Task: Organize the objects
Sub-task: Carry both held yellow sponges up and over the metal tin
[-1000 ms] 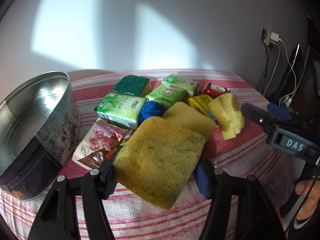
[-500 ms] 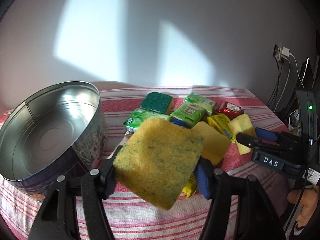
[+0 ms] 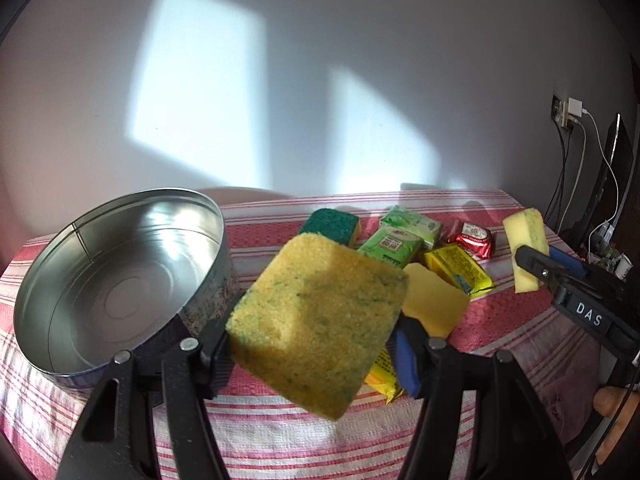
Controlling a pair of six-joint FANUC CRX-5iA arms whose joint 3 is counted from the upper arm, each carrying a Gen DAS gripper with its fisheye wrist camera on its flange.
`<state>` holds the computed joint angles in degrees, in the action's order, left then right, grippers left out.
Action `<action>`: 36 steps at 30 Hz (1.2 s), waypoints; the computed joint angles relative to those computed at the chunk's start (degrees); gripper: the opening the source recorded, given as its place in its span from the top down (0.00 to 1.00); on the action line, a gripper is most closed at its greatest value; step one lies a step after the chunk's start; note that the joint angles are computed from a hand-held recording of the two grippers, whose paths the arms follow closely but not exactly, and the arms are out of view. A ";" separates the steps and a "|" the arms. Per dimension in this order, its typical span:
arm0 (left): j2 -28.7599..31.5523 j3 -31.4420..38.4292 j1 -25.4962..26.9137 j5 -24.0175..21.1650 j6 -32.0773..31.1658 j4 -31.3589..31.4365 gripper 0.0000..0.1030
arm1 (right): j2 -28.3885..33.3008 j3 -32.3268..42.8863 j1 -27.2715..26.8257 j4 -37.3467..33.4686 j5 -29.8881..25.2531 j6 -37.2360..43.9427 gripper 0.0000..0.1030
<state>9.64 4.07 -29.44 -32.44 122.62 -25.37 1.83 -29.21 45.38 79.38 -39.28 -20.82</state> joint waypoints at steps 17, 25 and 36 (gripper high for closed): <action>-4.39 -2.03 3.69 -0.83 6.52 -7.61 0.38 | 7.02 6.99 4.15 8.06 -3.44 -7.27 0.50; -4.98 -2.90 7.72 -1.46 7.61 -7.81 0.38 | 14.48 16.49 5.32 9.57 0.64 -5.69 0.50; -5.96 -3.53 12.28 -4.30 10.98 -10.31 0.38 | 25.33 31.37 6.99 2.13 4.98 4.40 0.50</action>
<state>3.67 0.54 -17.16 -36.74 133.60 -35.68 27.16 2.16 52.37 81.51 -34.30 -16.41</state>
